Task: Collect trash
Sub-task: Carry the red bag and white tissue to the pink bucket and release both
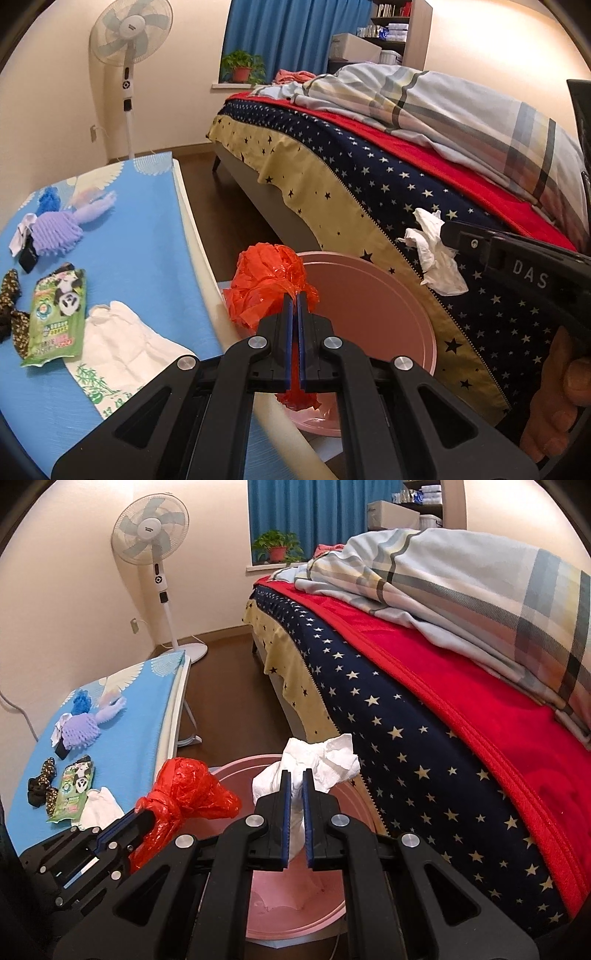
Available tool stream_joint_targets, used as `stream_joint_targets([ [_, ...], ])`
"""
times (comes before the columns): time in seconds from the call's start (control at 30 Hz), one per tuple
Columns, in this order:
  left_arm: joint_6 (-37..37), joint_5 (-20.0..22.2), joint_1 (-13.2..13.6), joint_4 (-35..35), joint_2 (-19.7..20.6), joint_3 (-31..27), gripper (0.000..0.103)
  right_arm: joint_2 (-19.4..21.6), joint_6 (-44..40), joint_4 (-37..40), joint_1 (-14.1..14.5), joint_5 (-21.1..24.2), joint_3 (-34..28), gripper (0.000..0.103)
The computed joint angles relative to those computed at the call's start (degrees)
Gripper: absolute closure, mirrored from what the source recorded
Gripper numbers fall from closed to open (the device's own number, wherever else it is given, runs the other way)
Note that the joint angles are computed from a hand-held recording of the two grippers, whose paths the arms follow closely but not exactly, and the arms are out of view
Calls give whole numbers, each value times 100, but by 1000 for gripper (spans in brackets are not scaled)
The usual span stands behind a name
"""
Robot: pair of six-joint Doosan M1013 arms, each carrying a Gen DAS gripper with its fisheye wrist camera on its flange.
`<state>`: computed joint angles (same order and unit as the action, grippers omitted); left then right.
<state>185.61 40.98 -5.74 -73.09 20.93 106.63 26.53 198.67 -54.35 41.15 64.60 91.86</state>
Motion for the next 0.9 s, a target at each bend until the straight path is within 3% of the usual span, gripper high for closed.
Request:
stream_joint_targets([
  [0.37,-511,107,-53,544,113,-106,101,-16,18,202,-52,-46,49,95],
  [0.47,-632,119,-59,643,138,-129,101,-19,35,226,-55,-32,50,91],
  [0.63,-675,163,-41,681,152,-143,96,-14,52,213,-37,36,38,71],
  [0.9,-621,222,26,543,122,-141,95,-53,186,167,-17,65,80,67],
])
